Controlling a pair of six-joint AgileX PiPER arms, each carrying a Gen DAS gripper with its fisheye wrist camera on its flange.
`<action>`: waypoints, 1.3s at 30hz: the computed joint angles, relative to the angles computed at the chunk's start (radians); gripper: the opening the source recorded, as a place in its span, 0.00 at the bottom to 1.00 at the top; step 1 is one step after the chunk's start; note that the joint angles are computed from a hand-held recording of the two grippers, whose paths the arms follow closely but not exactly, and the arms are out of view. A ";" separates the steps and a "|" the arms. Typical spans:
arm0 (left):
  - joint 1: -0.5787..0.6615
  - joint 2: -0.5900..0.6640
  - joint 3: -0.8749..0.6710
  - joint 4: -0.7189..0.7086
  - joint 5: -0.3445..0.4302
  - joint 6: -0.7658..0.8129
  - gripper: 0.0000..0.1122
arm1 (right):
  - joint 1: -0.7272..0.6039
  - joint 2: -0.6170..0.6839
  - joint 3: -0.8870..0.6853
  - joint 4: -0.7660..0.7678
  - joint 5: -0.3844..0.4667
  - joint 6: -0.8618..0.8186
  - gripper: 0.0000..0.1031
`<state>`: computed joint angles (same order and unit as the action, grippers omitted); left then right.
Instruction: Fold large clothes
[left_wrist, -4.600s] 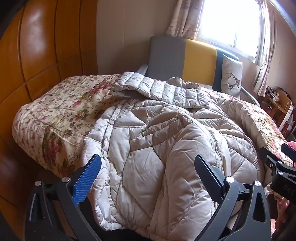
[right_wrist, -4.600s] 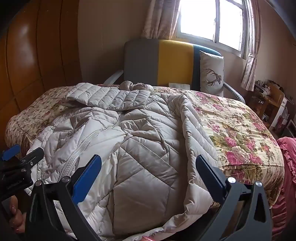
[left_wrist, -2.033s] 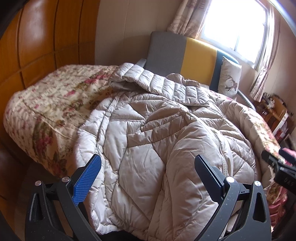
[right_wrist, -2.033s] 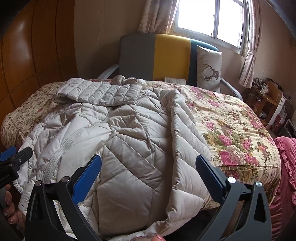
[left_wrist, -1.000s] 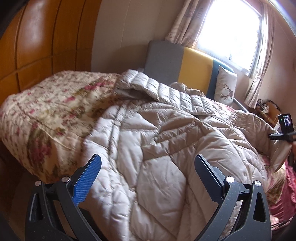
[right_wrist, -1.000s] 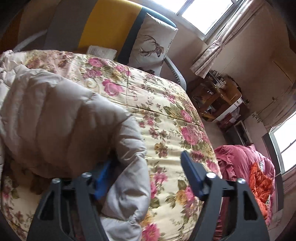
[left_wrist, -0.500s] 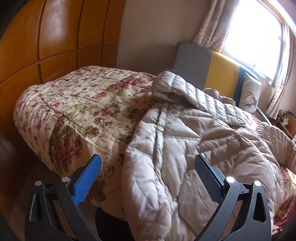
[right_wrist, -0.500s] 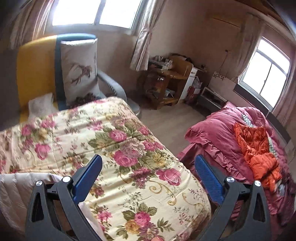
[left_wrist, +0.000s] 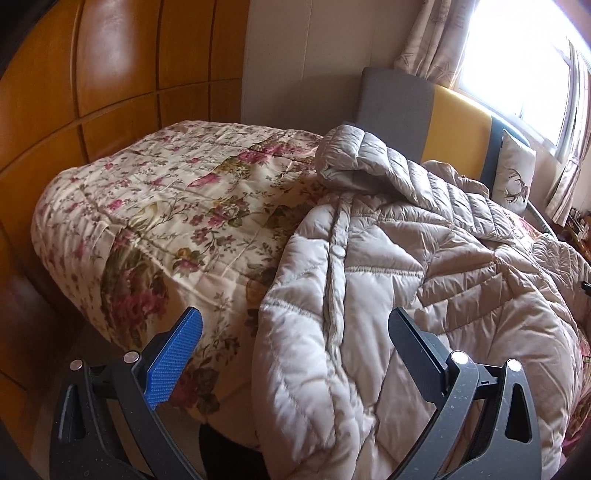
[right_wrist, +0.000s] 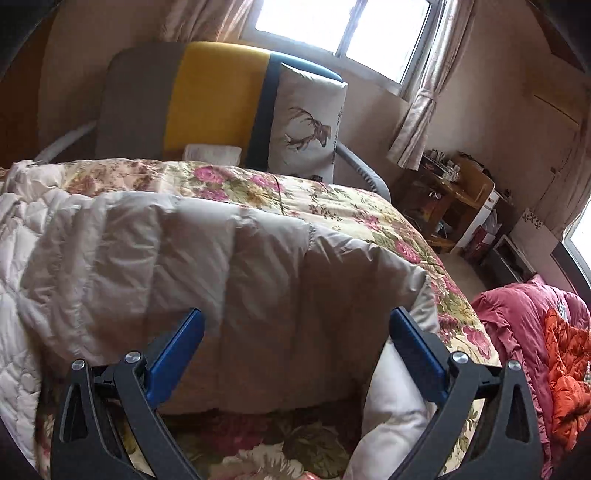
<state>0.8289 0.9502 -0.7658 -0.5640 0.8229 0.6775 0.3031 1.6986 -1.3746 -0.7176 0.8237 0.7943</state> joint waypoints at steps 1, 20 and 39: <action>0.016 -0.004 0.000 -0.010 0.015 0.013 0.89 | -0.056 0.038 -0.044 0.079 -0.011 -0.047 0.97; -0.029 0.192 -0.106 0.018 0.013 -0.004 0.89 | 0.047 -0.059 0.136 1.087 -0.203 -0.478 0.94; -0.252 0.187 0.039 0.024 -0.063 -0.109 0.89 | 0.070 0.175 -0.215 0.476 -0.088 -0.106 0.10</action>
